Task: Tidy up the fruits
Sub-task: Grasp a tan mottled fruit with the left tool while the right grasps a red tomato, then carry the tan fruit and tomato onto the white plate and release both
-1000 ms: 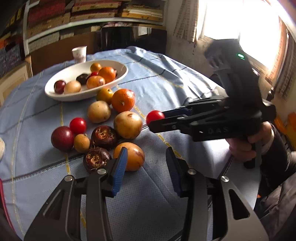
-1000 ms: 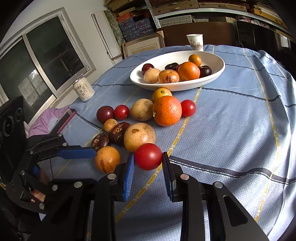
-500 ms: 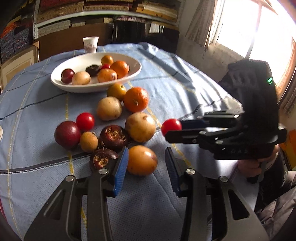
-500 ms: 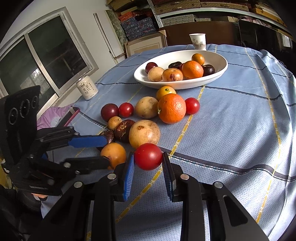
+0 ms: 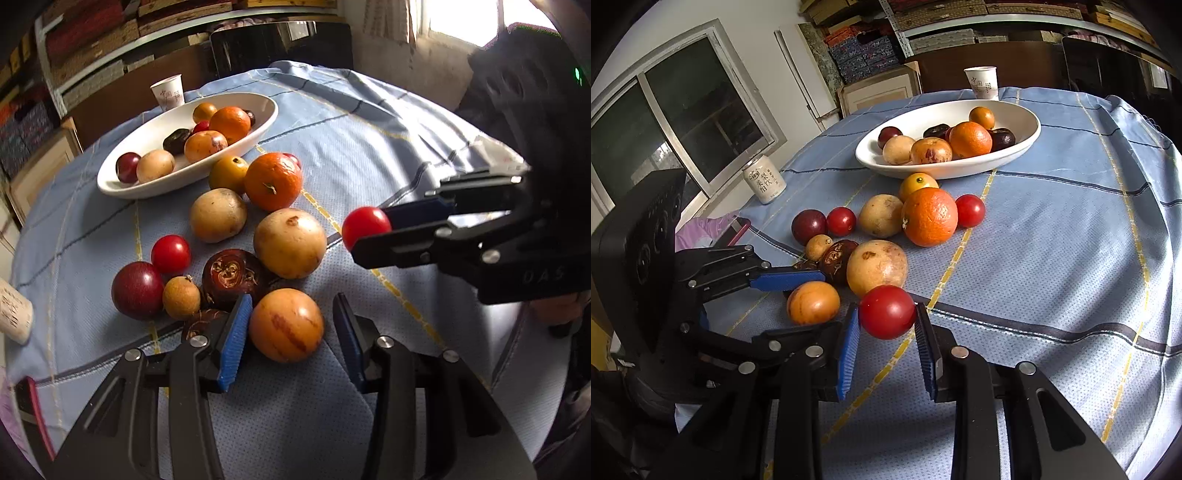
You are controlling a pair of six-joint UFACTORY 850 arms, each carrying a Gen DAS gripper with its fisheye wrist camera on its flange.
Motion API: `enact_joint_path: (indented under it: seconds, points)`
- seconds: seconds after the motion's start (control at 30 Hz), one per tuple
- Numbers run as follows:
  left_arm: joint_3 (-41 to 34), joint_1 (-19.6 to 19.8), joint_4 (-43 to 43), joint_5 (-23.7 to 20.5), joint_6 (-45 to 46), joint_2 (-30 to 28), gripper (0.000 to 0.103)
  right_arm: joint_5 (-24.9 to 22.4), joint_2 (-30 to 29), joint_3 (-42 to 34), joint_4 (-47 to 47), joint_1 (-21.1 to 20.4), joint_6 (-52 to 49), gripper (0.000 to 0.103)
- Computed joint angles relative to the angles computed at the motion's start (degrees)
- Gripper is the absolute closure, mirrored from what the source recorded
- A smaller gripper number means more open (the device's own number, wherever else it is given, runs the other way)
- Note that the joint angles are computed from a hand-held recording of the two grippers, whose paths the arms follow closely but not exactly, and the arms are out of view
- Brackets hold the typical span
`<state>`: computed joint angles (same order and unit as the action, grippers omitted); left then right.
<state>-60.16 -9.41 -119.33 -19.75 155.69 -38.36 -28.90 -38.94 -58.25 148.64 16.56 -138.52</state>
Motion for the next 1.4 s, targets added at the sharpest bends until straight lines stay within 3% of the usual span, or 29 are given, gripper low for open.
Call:
enact_joint_path:
  seconds: [0.1, 0.2, 0.33, 0.5, 0.7, 0.87, 1.1, 1.3, 1.4]
  points:
    - [0.2, 0.0, -2.4, 0.4, 2.3, 0.0, 0.066, 0.0, 0.0, 0.0, 0.1, 0.0, -0.1, 0.073]
    - [-0.4, 0.9, 3.0, -0.7, -3.9, -0.2, 0.066, 0.1, 0.0, 0.0, 0.1, 0.0, 0.1, 0.073]
    - [0.3, 1.3, 3.5, -1.6, -4.6, 0.2, 0.067, -0.1, 0.1, 0.1, 0.0, -0.1, 0.4, 0.073]
    - [-0.6, 3.1, 12.2, -5.0, -15.5, 0.1, 0.067, -0.2, 0.0, 0.0, 0.1, -0.1, 0.2, 0.073]
    - [-1.8, 4.8, 17.1, -8.7, -23.3, -0.4, 0.067, -1.2, 0.2, 0.4, 0.9, -0.1, -0.8, 0.073]
    - [-3.3, 5.6, 16.8, -9.2, -25.2, 0.1, 0.067, -1.2, 0.5, -0.6, -0.9, -0.5, 0.3, 0.073]
    - [-16.3, 5.5, 20.9, -7.0, -39.0, -4.4, 0.067, -0.4, -0.5, -8.1, 7.6, -2.3, -4.4, 0.073]
    - [-33.5, 2.9, 33.9, -0.6, -58.3, -13.6, 0.067, 7.1, -9.0, -22.5, 17.4, -4.1, -7.2, 0.073]
    - [-39.1, 1.6, 40.3, 2.7, -64.5, -17.2, 0.067, 9.0, -13.1, -28.3, 14.1, -5.2, -1.9, 0.073]
